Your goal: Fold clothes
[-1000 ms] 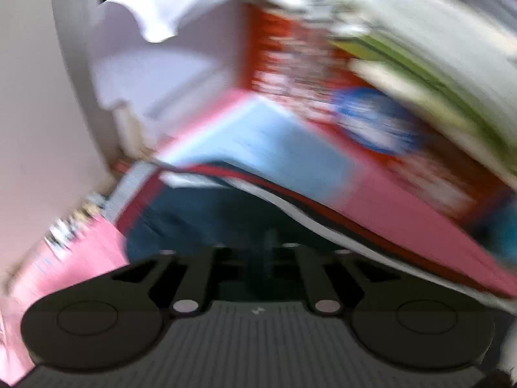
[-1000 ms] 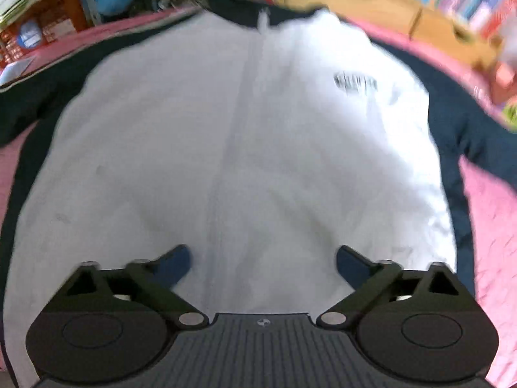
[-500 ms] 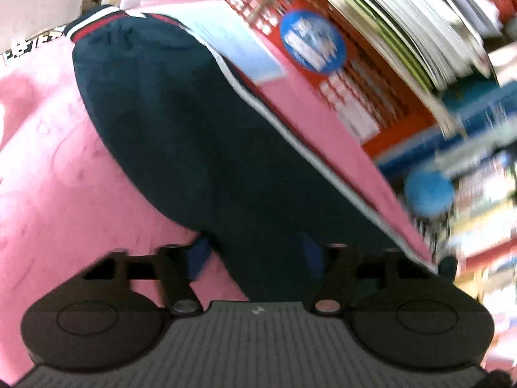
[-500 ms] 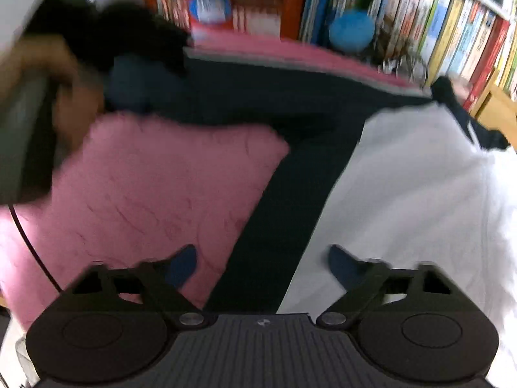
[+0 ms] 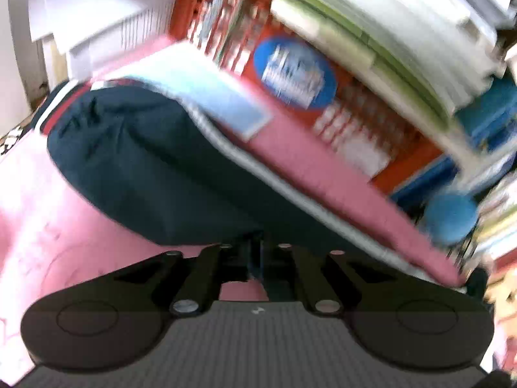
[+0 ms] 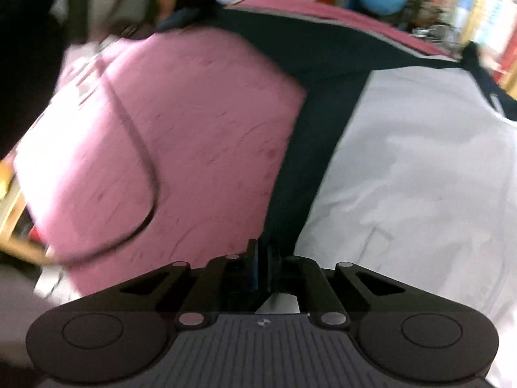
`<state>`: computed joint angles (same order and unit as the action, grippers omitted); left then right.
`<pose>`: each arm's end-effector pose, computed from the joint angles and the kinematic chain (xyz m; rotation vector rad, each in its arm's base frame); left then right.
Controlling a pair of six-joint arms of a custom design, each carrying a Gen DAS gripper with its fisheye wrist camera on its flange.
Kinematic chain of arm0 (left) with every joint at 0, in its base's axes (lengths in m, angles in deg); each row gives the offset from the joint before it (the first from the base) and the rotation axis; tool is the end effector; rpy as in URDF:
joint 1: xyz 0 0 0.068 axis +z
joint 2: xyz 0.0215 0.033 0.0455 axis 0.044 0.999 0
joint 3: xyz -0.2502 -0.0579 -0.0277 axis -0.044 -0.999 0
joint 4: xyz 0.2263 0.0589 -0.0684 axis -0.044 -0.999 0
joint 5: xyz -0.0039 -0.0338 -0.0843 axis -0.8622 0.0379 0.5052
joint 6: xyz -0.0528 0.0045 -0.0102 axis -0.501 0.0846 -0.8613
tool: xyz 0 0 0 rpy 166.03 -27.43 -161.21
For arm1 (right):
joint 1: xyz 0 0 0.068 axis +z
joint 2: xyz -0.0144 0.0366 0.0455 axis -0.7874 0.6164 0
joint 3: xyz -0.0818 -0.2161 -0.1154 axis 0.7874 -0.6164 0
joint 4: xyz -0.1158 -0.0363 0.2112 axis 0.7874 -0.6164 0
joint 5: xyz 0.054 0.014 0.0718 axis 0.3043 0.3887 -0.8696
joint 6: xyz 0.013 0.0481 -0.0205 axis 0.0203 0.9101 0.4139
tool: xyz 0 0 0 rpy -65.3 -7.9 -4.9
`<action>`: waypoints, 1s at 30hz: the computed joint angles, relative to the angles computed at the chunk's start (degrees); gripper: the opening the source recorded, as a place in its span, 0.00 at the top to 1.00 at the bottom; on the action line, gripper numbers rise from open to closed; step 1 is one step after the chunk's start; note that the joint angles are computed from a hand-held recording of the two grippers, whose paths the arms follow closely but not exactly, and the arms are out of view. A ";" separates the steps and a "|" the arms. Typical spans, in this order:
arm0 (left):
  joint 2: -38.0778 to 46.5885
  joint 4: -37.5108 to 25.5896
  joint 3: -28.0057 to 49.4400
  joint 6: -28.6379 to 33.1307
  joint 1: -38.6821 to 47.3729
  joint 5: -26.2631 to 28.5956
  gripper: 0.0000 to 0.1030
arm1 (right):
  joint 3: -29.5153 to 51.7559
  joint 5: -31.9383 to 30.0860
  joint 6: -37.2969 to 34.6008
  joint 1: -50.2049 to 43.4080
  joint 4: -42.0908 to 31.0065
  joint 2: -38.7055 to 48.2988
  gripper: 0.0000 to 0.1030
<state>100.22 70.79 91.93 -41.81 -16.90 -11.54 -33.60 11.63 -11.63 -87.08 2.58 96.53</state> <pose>0.2913 -0.0930 0.1702 -0.9853 2.3423 -0.2129 0.1232 -0.0708 0.1800 -1.3426 2.4997 0.4116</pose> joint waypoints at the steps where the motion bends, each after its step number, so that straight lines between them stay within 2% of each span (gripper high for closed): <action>1: -0.08 -2.44 0.63 0.43 -0.12 1.39 0.82 | 2.40 1.03 0.00 0.88 -1.47 3.06 0.89; 2: -1.79 -2.95 -0.98 0.78 -0.66 2.67 0.75 | 5.21 1.96 0.58 1.99 -3.11 6.47 0.88; 3: -3.66 -3.34 -2.76 1.10 -1.25 3.93 0.60 | 8.15 2.86 1.07 2.97 -4.99 9.84 0.78; 4: -6.12 -2.80 -5.19 -0.31 -2.37 2.77 0.52 | 11.37 3.16 2.56 3.86 -7.07 13.27 0.67; 5: -8.64 -2.37 -7.58 -1.94 -3.62 1.31 0.51 | 14.36 2.42 3.65 3.72 -9.02 16.20 0.45; 6: -11.38 -1.57 -10.05 -4.27 -4.58 -1.41 0.50 | 16.14 0.39 4.06 2.83 -9.64 17.35 0.38; 8: -14.25 -1.92 -12.44 -9.06 -4.38 -6.56 0.38 | 17.56 -3.77 5.42 1.36 -8.08 17.31 0.38; 9: -14.46 -2.75 -12.61 -11.10 -3.56 -8.60 0.27 | 16.99 -5.30 6.80 1.05 -5.56 16.15 0.38; 10: -14.58 -3.62 -12.72 -13.13 -2.67 -10.57 0.25 | 16.43 -6.42 8.29 0.88 -3.21 15.40 0.38; 12: -9.09 -5.80 -9.10 -13.94 0.65 -12.70 0.26 | 15.19 -8.30 11.53 0.68 1.63 14.12 0.38; 13: -5.96 -7.30 -6.82 -14.20 2.20 -13.85 0.32 | 14.79 -8.99 13.06 0.61 3.37 13.72 0.38; 14: -3.53 -8.09 -5.06 -13.62 3.72 -14.87 0.40 | 14.54 -9.56 14.28 0.48 4.62 13.43 0.39; 16: 1.39 -7.48 -1.84 -9.39 6.29 -17.11 0.73 | 12.74 -10.22 16.69 0.29 8.34 12.14 0.42; 18: 7.49 -10.06 3.73 -4.69 7.93 -20.54 0.81 | 11.29 -9.28 17.55 0.16 11.37 11.71 0.48; 21: 16.82 -13.66 12.49 5.89 10.40 -26.13 0.86 | 11.34 -6.91 19.45 0.52 14.42 13.44 0.54; 23: 20.59 -16.85 17.80 10.83 11.61 -27.32 0.87 | 11.51 -5.84 20.18 -0.20 15.66 14.67 0.54; 26: 18.22 -18.67 18.49 8.94 9.07 -27.74 0.87 | 12.20 -5.63 20.76 -2.01 17.02 16.14 0.54; 28: 16.69 -19.86 19.06 7.56 7.28 -28.09 0.83 | 12.93 -6.89 22.63 -2.37 18.57 17.25 0.54; 30: 11.59 -12.98 13.99 8.36 0.96 -29.39 0.80 | 14.53 -9.33 26.60 -2.24 21.30 19.13 0.54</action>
<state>111.81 57.81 105.92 -33.45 -15.94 -40.93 -19.06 2.31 14.98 -89.32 23.88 115.66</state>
